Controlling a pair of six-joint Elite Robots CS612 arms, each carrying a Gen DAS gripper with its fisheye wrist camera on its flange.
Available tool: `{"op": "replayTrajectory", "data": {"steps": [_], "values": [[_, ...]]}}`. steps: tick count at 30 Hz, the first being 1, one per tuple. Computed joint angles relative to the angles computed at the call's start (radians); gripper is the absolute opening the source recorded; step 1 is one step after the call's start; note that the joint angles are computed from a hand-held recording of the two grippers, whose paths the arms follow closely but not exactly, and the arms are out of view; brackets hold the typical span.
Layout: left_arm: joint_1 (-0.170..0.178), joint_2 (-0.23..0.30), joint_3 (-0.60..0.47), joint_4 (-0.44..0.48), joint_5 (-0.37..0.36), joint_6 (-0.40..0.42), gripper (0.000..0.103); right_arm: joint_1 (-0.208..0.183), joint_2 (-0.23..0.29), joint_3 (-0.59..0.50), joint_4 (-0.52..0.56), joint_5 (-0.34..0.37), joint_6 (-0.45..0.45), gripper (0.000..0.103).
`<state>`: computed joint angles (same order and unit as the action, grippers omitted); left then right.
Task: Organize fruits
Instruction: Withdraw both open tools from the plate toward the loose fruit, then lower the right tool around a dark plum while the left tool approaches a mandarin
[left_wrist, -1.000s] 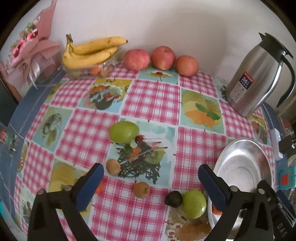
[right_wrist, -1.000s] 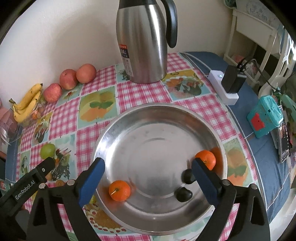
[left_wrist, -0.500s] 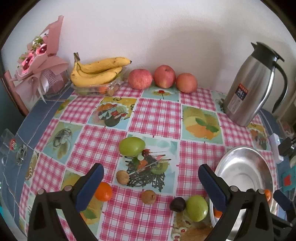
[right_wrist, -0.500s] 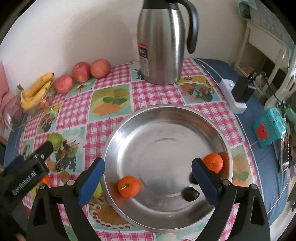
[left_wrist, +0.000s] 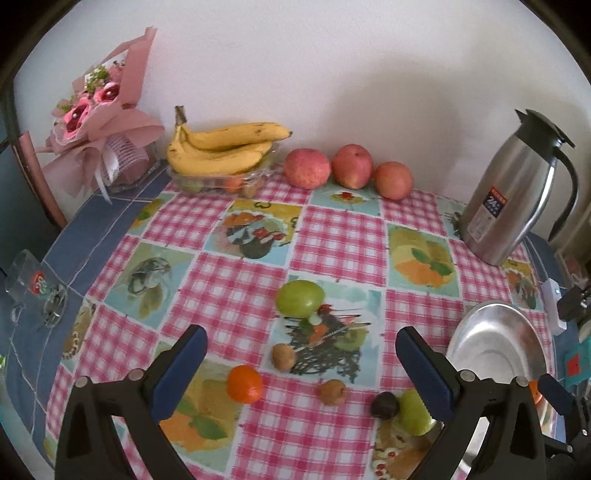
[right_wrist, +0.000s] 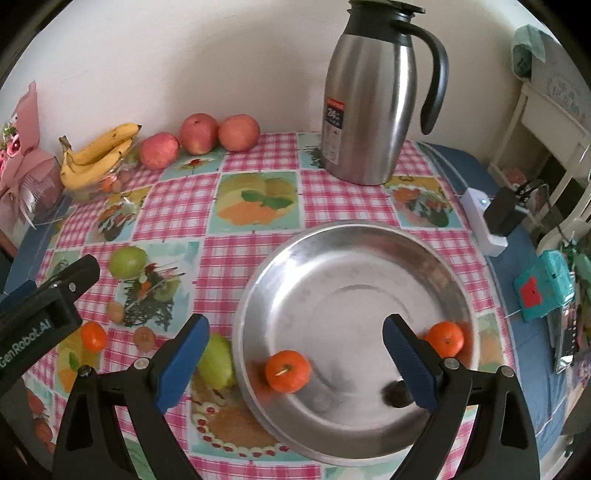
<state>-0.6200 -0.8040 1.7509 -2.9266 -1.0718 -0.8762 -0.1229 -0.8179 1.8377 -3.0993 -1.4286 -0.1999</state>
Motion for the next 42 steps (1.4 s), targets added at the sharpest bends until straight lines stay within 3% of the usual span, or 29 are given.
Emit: {"op": "replayTrajectory", "data": {"steps": [6, 21, 26, 32, 33, 35, 39, 41, 42], "values": [[0.01, -0.026, 0.029, 0.063, 0.021, -0.017, 0.103, 0.013, 0.0, -0.001, 0.011, 0.022, -0.014, 0.095], [0.043, -0.067, 0.117, 0.033, -0.01, -0.144, 0.103, 0.034, 0.001, -0.016, 0.112, 0.171, -0.053, 0.095], [0.05, -0.064, 0.12, 0.022, -0.044, -0.144, 0.103, 0.031, 0.011, -0.025, 0.122, 0.195, -0.023, 0.095], [0.062, -0.047, 0.097, 0.051, -0.114, -0.132, 0.103, 0.03, 0.024, -0.038, 0.146, 0.172, 0.002, 0.094], [0.064, -0.042, 0.092, 0.053, -0.13, -0.127, 0.103, 0.029, 0.025, -0.04, 0.151, 0.169, 0.004, 0.092], [0.069, -0.034, 0.085, 0.053, -0.157, -0.126, 0.103, 0.028, 0.027, -0.043, 0.164, 0.171, 0.009, 0.077], [0.078, -0.018, 0.068, 0.068, -0.215, -0.123, 0.103, 0.03, 0.03, -0.047, 0.18, 0.159, -0.003, 0.066], [0.083, -0.01, 0.06, 0.078, -0.244, -0.131, 0.102, 0.032, 0.031, -0.05, 0.191, 0.151, -0.008, 0.05], [0.083, -0.009, 0.058, 0.079, -0.25, -0.131, 0.102, 0.033, 0.031, -0.052, 0.198, 0.146, -0.008, 0.049]]}}
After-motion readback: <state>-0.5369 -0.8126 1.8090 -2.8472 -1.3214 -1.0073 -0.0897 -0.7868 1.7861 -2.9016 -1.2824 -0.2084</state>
